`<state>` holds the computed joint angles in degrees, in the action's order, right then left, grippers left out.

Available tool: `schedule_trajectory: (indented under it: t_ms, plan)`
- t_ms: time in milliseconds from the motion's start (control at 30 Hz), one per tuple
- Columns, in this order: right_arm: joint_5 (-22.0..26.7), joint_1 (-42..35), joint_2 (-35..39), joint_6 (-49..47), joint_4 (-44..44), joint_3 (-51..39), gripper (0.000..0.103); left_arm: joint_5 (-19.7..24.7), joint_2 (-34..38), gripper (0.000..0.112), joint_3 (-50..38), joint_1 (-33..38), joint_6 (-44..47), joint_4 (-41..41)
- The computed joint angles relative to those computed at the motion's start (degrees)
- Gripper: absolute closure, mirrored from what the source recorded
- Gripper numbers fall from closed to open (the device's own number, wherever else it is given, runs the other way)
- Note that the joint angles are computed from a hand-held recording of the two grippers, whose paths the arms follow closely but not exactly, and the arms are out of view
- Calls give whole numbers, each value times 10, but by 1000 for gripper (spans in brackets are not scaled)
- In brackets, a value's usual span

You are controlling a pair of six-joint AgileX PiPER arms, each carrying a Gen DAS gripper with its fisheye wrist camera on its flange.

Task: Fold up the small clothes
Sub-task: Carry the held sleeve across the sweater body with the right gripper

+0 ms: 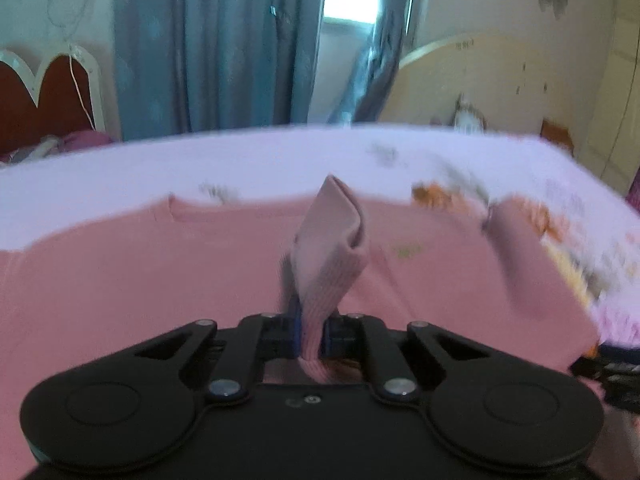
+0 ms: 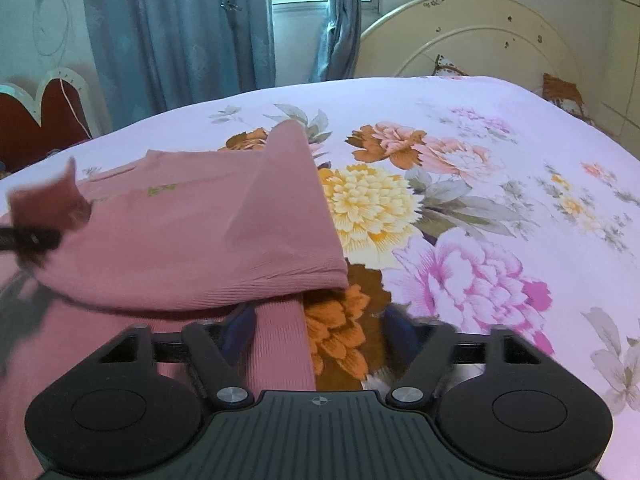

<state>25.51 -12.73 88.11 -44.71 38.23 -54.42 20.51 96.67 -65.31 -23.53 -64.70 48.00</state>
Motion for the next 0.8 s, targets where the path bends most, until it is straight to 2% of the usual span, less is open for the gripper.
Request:
schedule_trajectory:
  t_ms: [100,200,233,267,300,467,600,633,700,767,800]
  plan:
    - [-9,13,28,23,0,-26,51,-14,-32,103,5,12,-28,22]
    - [-12,26,52,30,8,-51,53,-18,-67,103,25,26,-89,85]
    - [-14,29,56,28,11,-55,76,-17,-76,103,35,31,-110,108]
    - [-6,30,62,32,9,-63,91,-16,-83,103,44,38,-116,116]
    - [-2,28,64,31,16,-65,95,-16,-83,103,51,44,-110,108]
    - [-28,23,47,47,15,-39,95,-24,-71,103,100,73,-73,35]
    - [-29,25,37,57,-4,-25,95,-12,-53,102,122,63,-87,49]
    - [-16,20,35,55,-7,-28,95,-11,-56,97,128,63,-109,76]
    - [17,1,25,35,-2,-30,95,26,-62,82,123,52,-106,89]
    - [43,-20,10,10,11,-25,95,51,-77,61,131,53,-132,118]
    - [51,-30,2,1,18,-24,95,73,-80,58,137,48,-174,158]
